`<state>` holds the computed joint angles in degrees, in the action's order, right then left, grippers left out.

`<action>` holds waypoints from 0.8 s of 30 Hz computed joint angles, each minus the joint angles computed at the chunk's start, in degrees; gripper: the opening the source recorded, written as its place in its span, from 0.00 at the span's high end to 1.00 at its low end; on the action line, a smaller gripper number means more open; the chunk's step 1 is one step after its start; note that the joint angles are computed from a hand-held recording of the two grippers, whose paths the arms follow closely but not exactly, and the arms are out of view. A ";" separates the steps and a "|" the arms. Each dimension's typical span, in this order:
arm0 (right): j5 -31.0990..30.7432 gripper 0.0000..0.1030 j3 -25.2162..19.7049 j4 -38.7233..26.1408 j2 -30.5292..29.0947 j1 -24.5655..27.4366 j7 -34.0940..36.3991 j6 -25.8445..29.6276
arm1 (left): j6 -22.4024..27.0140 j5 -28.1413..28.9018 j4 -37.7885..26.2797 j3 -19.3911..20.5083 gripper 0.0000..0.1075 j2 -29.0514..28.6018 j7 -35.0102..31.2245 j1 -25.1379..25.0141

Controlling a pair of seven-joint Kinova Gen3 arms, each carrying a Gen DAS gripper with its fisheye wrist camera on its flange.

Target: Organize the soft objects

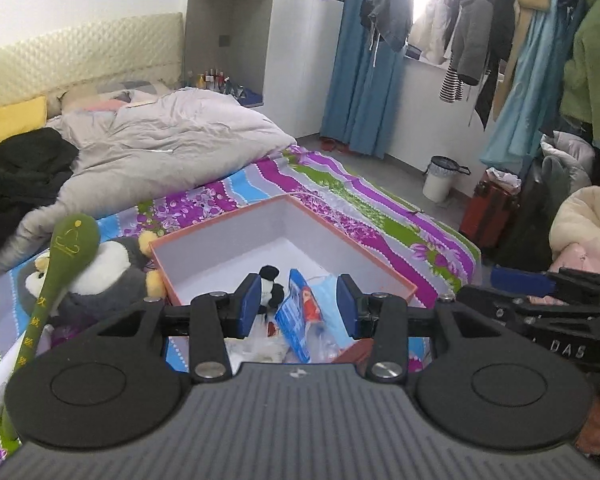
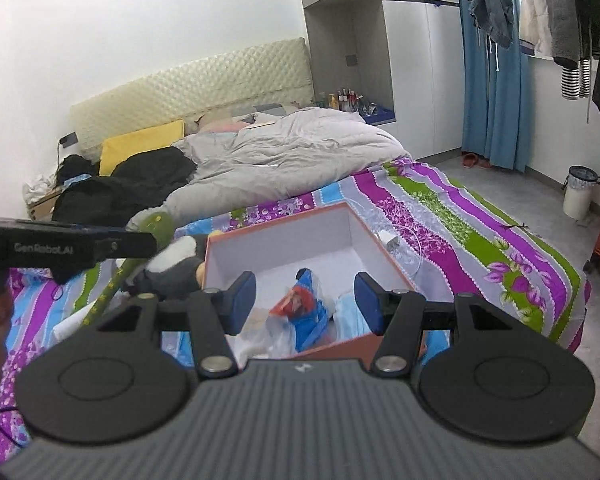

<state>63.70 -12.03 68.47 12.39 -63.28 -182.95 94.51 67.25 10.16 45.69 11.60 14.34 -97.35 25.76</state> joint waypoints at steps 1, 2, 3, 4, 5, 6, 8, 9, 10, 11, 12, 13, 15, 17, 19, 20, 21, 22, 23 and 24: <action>0.44 0.44 -0.15 0.15 0.04 -0.62 -0.47 0.73 | -1.12 1.13 2.18 0.05 0.56 -1.37 -0.28 -0.75; 0.83 0.44 -0.31 0.23 0.14 -1.19 -0.80 1.43 | -2.21 2.15 4.32 0.10 0.56 -2.79 -0.46 -1.41; 1.22 0.44 -0.42 0.12 0.34 -1.79 -0.98 2.35 | -3.14 2.84 6.04 0.14 0.56 -3.86 -0.69 -1.91; 1.46 0.44 -0.49 0.02 0.49 -2.34 -1.32 3.16 | -4.05 3.15 7.65 0.18 0.56 -4.91 -0.82 -2.16; 1.63 0.44 -0.59 -0.24 0.74 -2.96 -1.88 3.94 | -4.96 3.57 9.33 0.24 0.56 -6.08 -1.15 -2.49; 1.63 0.44 -0.60 -0.18 0.75 -3.31 -2.36 4.22 | -5.50 4.13 10.66 0.33 0.56 -7.07 -1.40 -2.82; 2.10 0.44 -0.61 -0.53 1.38 -4.37 -2.70 5.61 | -6.16 5.99 12.67 0.40 0.56 -8.54 -1.98 -3.77; 2.47 0.44 -0.61 -0.91 1.76 -5.06 -2.65 6.24 | -6.53 6.73 13.82 0.43 0.56 -9.35 -2.22 -4.09; 2.68 0.44 -0.53 -0.92 1.94 -5.54 -2.57 6.45 | -6.88 7.24 14.87 0.42 0.56 -10.05 -2.42 -4.33; 2.83 0.44 -0.41 -1.28 2.28 -5.99 -2.14 6.91 | -7.10 7.68 16.00 0.38 0.56 -10.85 -2.53 -4.54; 2.95 0.44 -0.20 -1.73 2.66 -6.43 -1.89 7.47 | -7.14 8.16 16.82 0.30 0.56 -11.41 -2.58 -4.78; 3.03 0.44 -0.01 -1.80 2.77 -6.84 -2.09 7.64 | -7.12 9.10 17.81 0.14 0.56 -12.07 -2.72 -5.14; 2.89 0.44 0.20 -1.65 2.85 -7.39 -3.11 7.59 | -7.09 11.04 19.64 -0.24 0.56 -13.13 -3.54 -5.88; 2.84 0.44 0.42 -1.98 3.31 -7.90 -2.98 8.20 | -7.31 12.73 21.14 -0.55 0.56 -13.92 -4.78 -6.39; 2.97 0.44 0.82 -2.59 3.99 -8.48 -2.78 9.03 | -7.01 13.11 21.85 -0.70 0.56 -14.27 -4.98 -6.68; 2.69 0.44 0.98 -2.94 4.30 -8.76 -2.85 9.47 | -7.71 12.49 22.65 -0.58 0.56 -14.79 -4.99 -6.58; 2.40 0.44 1.14 -2.90 4.32 -8.87 -3.07 9.35 | -8.29 11.87 23.22 -0.47 0.56 -15.18 -5.22 -6.48; 2.27 0.44 1.24 -2.70 4.30 -9.09 -3.50 9.30 | -8.57 11.26 23.51 -0.33 0.56 -15.37 -5.11 -6.34; 2.16 0.44 1.34 -2.69 4.41 -9.28 -3.91 9.44 | -8.76 11.07 23.97 -0.30 0.56 -15.61 -5.15 -6.25; 2.03 0.44 1.44 -2.85 4.63 -9.45 -4.25 9.70 | -8.61 11.07 24.01 -0.35 0.56 -15.57 -5.19 -6.24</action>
<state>65.73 -10.58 65.62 17.02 -72.74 -187.20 104.21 58.64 21.24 69.71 11.25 -1.24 -102.54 19.52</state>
